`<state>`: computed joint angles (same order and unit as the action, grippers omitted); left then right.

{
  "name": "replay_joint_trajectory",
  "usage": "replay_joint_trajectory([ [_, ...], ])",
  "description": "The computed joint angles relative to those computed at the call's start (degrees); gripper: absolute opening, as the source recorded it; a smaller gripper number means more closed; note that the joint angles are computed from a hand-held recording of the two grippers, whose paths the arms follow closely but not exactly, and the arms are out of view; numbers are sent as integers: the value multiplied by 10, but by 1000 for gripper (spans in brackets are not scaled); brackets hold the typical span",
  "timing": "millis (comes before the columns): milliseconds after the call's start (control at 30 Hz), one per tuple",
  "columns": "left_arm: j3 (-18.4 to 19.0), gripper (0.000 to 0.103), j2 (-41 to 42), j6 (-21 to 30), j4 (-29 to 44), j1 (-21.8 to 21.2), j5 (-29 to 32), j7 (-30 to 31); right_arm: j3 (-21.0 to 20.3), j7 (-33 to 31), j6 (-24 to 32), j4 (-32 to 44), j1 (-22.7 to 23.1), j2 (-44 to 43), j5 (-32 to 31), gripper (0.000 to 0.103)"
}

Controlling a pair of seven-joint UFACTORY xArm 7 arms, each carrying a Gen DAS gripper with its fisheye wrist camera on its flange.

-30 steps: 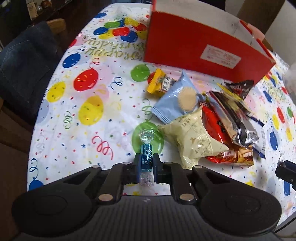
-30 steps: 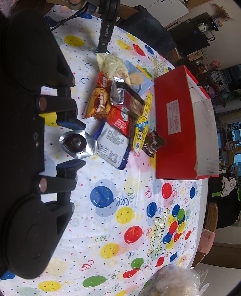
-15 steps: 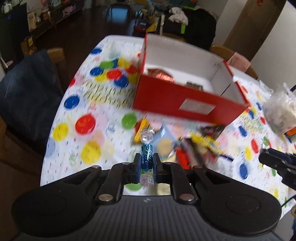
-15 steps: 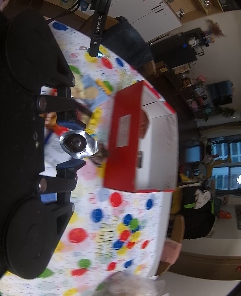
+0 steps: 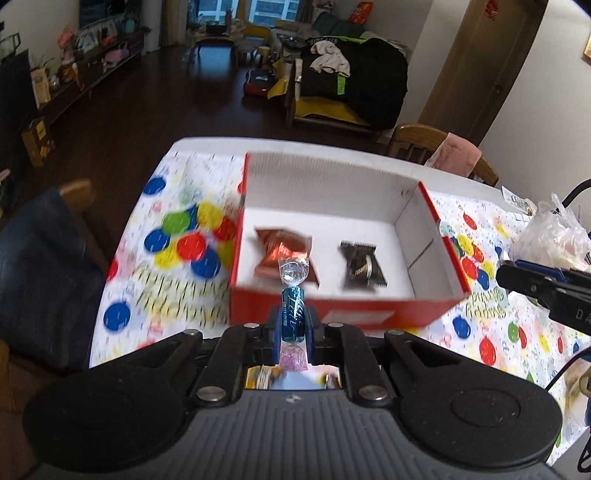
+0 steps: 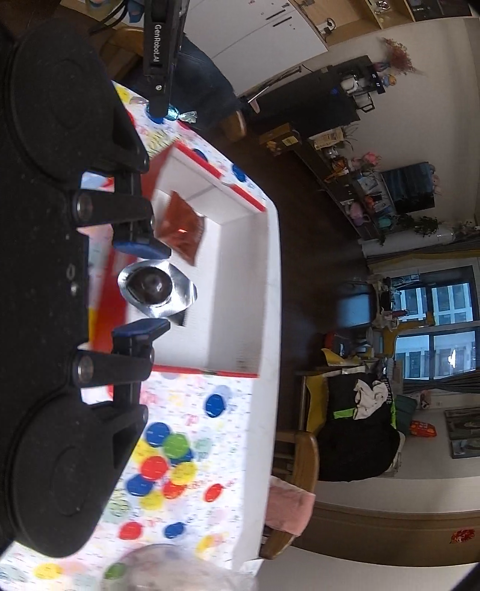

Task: Organize snacks
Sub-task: 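Carry the blue candy and silver chocolate into the red box with both tools, then open both tools to release the candy and silver chocolate in the box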

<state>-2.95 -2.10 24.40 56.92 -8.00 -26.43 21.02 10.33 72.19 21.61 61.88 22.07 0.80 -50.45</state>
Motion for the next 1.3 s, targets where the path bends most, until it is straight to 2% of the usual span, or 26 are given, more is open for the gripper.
replay_joint_trajectory([
  [167,-11,12,59,9,67,-1,55,-41,-17,-60,-8,47,-6,44,35,34],
  [433,-17,12,160,44,191,-10,159,-123,-51,-182,-8,136,2,128,151,34],
  [600,-14,12,229,89,282,-14,198,-167,-66,-257,0,198,8,188,214,34],
  [833,1,12,324,161,403,-31,259,-213,-63,-381,52,310,9,288,320,34],
  [1133,11,12,414,243,521,-42,299,-231,-68,-464,142,440,18,396,393,34],
  [1300,13,12,438,264,554,-48,310,-229,-70,-492,170,464,17,418,417,34],
])
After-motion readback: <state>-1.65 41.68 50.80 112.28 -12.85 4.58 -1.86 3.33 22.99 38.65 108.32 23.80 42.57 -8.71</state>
